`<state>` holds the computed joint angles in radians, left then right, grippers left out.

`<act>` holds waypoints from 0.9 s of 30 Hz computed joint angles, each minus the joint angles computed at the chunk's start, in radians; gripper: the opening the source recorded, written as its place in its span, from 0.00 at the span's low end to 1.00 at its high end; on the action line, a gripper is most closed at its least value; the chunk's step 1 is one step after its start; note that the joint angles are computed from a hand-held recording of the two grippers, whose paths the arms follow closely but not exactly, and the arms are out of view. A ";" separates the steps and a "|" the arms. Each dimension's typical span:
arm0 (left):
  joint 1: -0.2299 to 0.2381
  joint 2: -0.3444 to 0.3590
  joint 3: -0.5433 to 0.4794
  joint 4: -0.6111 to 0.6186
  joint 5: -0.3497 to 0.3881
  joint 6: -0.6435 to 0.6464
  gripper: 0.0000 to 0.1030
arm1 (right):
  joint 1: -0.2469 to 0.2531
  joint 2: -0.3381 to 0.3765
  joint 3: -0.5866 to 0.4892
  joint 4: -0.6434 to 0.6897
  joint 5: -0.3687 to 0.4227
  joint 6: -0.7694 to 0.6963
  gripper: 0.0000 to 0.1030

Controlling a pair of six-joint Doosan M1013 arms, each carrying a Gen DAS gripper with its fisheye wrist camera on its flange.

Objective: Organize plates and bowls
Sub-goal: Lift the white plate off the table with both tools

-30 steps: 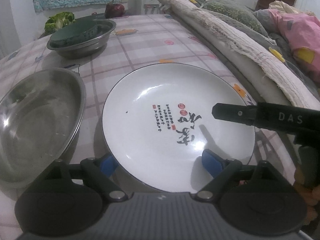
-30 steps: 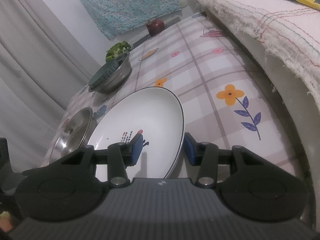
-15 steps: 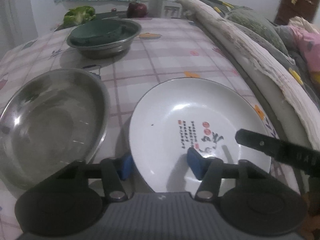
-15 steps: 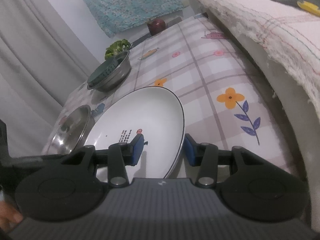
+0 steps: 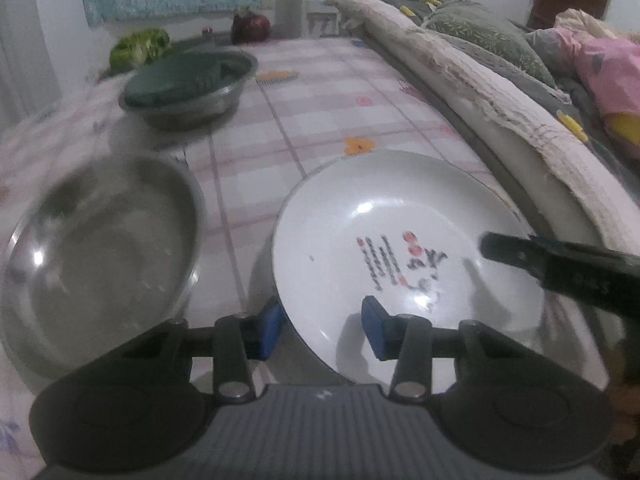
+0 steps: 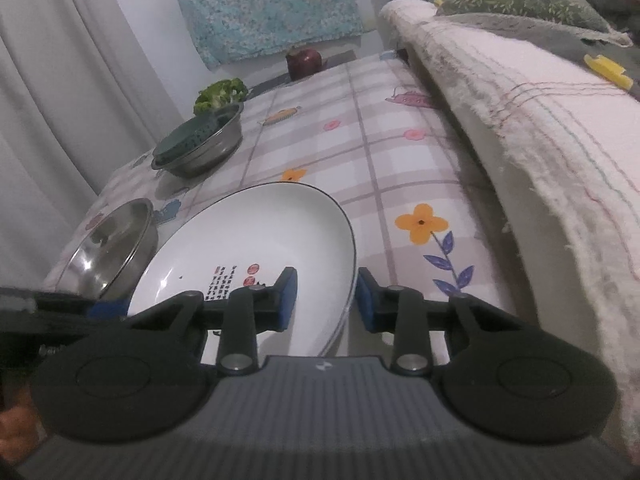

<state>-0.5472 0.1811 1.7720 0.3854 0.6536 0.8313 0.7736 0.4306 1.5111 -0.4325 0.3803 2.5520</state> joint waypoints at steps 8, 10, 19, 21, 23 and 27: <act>-0.001 0.019 -0.015 0.033 0.009 -0.011 0.41 | 0.019 0.008 -0.006 -0.094 0.040 0.048 0.21; -0.004 0.018 -0.013 0.064 0.013 -0.034 0.35 | 0.028 0.013 -0.016 -0.140 0.065 0.070 0.21; -0.007 0.017 -0.008 0.097 0.002 -0.056 0.33 | 0.022 0.021 -0.023 -0.181 0.056 0.081 0.21; -0.006 0.021 -0.011 0.095 0.001 -0.052 0.35 | 0.019 0.022 -0.019 -0.180 0.043 0.083 0.21; -0.002 0.025 -0.011 0.091 -0.014 -0.052 0.38 | 0.018 0.023 -0.017 -0.194 0.034 0.092 0.21; 0.008 0.033 -0.015 0.080 -0.033 -0.060 0.39 | 0.018 0.027 -0.014 -0.227 0.022 0.125 0.23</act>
